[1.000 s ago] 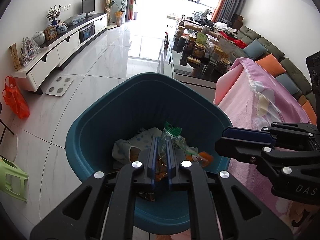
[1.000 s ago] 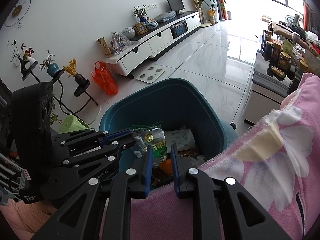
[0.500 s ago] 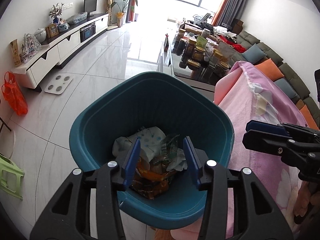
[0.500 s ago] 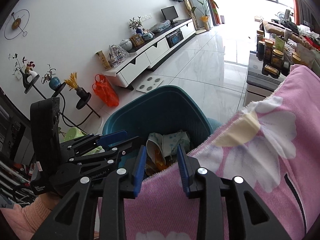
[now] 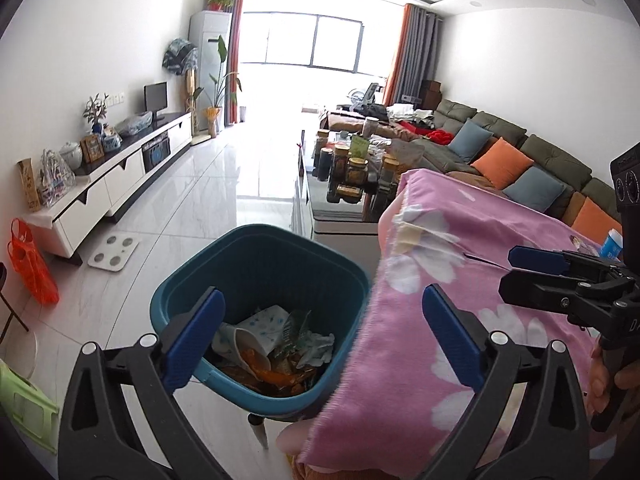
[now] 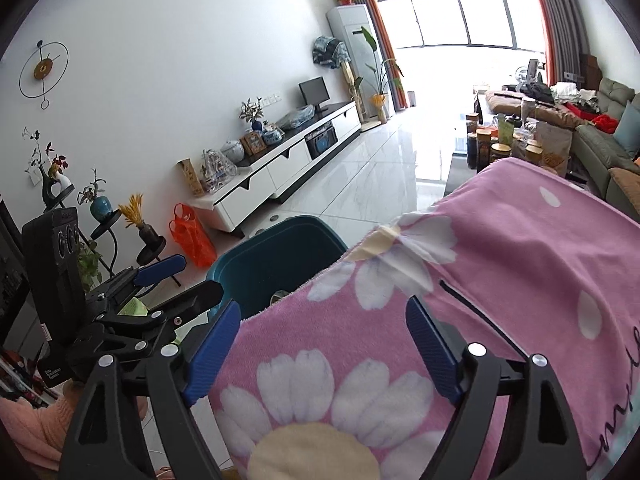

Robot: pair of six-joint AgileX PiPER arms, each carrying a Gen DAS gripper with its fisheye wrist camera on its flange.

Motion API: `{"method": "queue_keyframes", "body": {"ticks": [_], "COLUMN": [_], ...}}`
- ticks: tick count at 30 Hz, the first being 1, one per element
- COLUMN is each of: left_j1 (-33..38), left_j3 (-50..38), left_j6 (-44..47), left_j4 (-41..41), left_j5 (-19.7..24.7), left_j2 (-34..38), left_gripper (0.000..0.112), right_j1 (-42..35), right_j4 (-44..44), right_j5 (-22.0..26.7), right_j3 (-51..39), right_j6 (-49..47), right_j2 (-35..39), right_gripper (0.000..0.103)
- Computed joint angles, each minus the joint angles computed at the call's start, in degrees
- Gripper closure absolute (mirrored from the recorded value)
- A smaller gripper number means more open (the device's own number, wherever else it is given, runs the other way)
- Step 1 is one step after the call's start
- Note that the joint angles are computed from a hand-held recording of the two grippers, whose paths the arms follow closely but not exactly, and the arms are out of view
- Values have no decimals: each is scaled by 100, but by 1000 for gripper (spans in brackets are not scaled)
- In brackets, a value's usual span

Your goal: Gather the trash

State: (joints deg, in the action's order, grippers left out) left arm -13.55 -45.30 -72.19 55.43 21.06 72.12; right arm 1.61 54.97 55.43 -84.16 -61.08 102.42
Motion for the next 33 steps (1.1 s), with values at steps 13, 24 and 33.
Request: {"method": "queue_keyframes", "body": {"ticks": [13, 24, 33], "left_j1": [-2367, -3366, -3856], "left_j3": [-580, -884, -1034], "left_j6": [-2202, -3310, -3561], "left_j4": [1793, 3042, 3411], "left_j5": [1640, 2387, 2763], "left_j2": [415, 871, 1193], "left_gripper": [15, 15, 15], "right_j1": [-1593, -2504, -3027], "right_j4": [1617, 3418, 4167], "right_j5": [-1161, -1885, -1861], "right_j3": [2260, 3605, 4012], "right_j6": [-1854, -4007, -4752], "right_j2": [-1618, -2494, -2670], "right_gripper": [7, 7, 7]}}
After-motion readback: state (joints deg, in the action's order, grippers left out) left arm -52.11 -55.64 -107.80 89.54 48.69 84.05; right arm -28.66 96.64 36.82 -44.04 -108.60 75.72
